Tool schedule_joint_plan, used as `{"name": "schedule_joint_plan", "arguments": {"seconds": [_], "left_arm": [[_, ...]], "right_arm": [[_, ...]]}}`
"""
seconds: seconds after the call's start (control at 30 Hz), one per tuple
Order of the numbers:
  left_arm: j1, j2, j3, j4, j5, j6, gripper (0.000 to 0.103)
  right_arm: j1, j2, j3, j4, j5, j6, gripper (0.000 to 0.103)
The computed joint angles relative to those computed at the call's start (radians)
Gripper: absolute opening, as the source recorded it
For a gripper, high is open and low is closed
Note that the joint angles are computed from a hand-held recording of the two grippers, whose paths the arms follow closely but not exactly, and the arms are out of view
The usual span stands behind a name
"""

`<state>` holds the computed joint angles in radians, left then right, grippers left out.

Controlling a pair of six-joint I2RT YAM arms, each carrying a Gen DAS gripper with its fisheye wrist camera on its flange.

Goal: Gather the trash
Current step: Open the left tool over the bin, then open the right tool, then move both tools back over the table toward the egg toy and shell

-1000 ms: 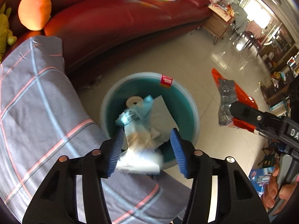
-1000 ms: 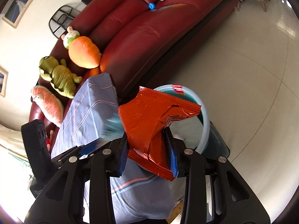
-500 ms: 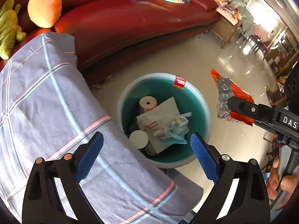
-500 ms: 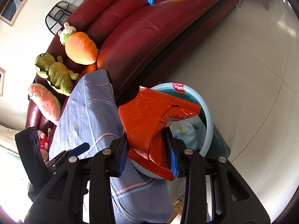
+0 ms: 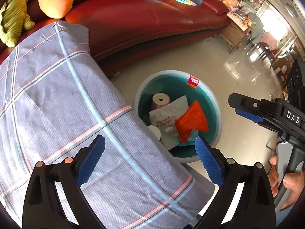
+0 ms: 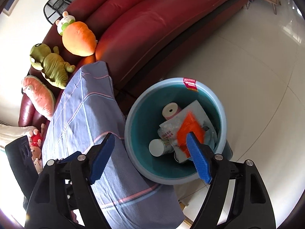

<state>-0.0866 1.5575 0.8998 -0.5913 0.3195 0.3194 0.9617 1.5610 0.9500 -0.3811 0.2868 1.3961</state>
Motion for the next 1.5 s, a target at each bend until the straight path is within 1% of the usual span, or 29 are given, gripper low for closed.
{"name": "schedule_joint_plan", "arguments": {"seconds": [0.2,0.37,0.4,0.5,0.67,0.83,0.97,1.1,1.2,1.33,1.4,1.43,1.5], "left_arm": [[0.067,-0.021,-0.013,-0.031,0.029,0.047,0.095],[0.127,-0.076,-0.032,-0.073,0.051,0.091,0.095],[0.138,-0.087,-0.035,-0.082,0.055,0.099,0.095],[0.195,-0.126,-0.046,-0.115,0.078,0.144,0.095],[0.322,-0.197,-0.065,-0.189,0.126,0.245,0.095],[0.513,-0.229,-0.069,-0.272,0.178,0.408,0.095],[0.684,-0.202,-0.051,-0.326,0.203,0.551,0.095],[0.851,-0.140,-0.018,-0.355,0.211,0.682,0.095],[0.946,-0.079,0.018,-0.365,0.203,0.747,0.095],[1.034,-0.033,0.049,-0.357,0.198,0.817,0.095],[1.083,-0.006,0.068,-0.357,0.204,0.864,0.095],[1.113,0.021,0.087,-0.360,0.212,0.892,0.095],[1.148,0.081,0.127,-0.365,0.214,0.912,0.095]], "right_arm": [[0.036,0.019,0.043,-0.066,0.022,0.052,0.077],[0.092,0.068,0.132,-0.172,0.046,0.084,0.078],[0.110,0.082,0.161,-0.202,0.055,0.091,0.079],[0.146,0.099,0.205,-0.241,0.076,0.100,0.083],[0.213,0.153,0.320,-0.313,0.108,0.130,0.083],[0.274,0.241,0.454,-0.358,0.113,0.138,0.085],[0.311,0.336,0.583,-0.387,0.102,0.117,0.085],[0.337,0.436,0.707,-0.401,0.074,0.085,0.085],[0.350,0.518,0.805,-0.411,0.042,0.059,0.085],[0.361,0.598,0.911,-0.433,0.020,0.044,0.085],[0.367,0.646,0.987,-0.465,0.009,0.029,0.085],[0.370,0.660,1.008,-0.474,0.006,0.023,0.085],[0.374,0.691,1.054,-0.489,-0.004,0.009,0.085]]}}
